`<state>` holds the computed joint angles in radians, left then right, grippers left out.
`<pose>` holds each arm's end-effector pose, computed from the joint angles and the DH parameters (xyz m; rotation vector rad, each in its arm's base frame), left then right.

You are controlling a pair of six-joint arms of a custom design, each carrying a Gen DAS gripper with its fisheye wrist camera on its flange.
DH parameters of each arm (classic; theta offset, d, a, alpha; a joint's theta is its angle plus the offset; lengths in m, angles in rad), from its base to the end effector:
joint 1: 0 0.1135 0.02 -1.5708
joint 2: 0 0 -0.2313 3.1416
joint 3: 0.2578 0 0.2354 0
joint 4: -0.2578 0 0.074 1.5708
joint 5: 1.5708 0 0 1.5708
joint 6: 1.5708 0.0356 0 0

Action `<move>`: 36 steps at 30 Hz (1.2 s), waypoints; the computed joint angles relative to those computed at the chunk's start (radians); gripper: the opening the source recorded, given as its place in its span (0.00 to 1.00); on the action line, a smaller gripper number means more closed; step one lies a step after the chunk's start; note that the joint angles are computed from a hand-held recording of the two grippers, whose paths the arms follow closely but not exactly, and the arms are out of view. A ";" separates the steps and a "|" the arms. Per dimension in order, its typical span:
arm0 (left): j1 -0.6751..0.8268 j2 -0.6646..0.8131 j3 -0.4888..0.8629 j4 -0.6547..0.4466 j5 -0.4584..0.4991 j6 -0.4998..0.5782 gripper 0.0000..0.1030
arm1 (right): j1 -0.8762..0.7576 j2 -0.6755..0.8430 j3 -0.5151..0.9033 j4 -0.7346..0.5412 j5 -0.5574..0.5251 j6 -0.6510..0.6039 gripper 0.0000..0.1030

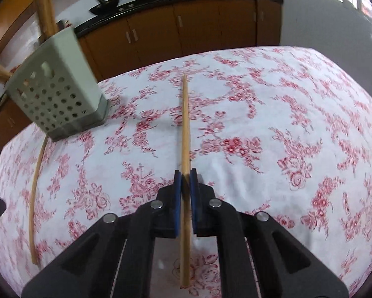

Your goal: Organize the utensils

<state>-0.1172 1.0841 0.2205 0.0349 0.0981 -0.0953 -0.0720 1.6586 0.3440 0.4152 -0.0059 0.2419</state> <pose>0.1776 -0.0244 0.1032 0.0723 2.4044 -0.2166 0.2236 -0.0159 0.0531 0.3839 2.4419 0.0804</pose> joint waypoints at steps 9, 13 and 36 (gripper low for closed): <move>-0.125 0.245 0.029 0.152 -0.077 -0.060 0.27 | 0.034 0.029 -0.001 0.049 0.028 -0.047 0.08; -0.184 0.317 0.041 0.196 -0.151 -0.082 0.24 | 0.031 0.036 0.008 0.048 0.018 -0.048 0.08; 0.088 0.437 0.109 0.269 -0.056 0.080 0.09 | 0.069 0.040 0.006 0.053 0.023 -0.086 0.08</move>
<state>-0.0287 1.5213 0.3291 0.3043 0.0424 -0.0157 -0.0033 1.6981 0.3503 0.4678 0.0169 0.1562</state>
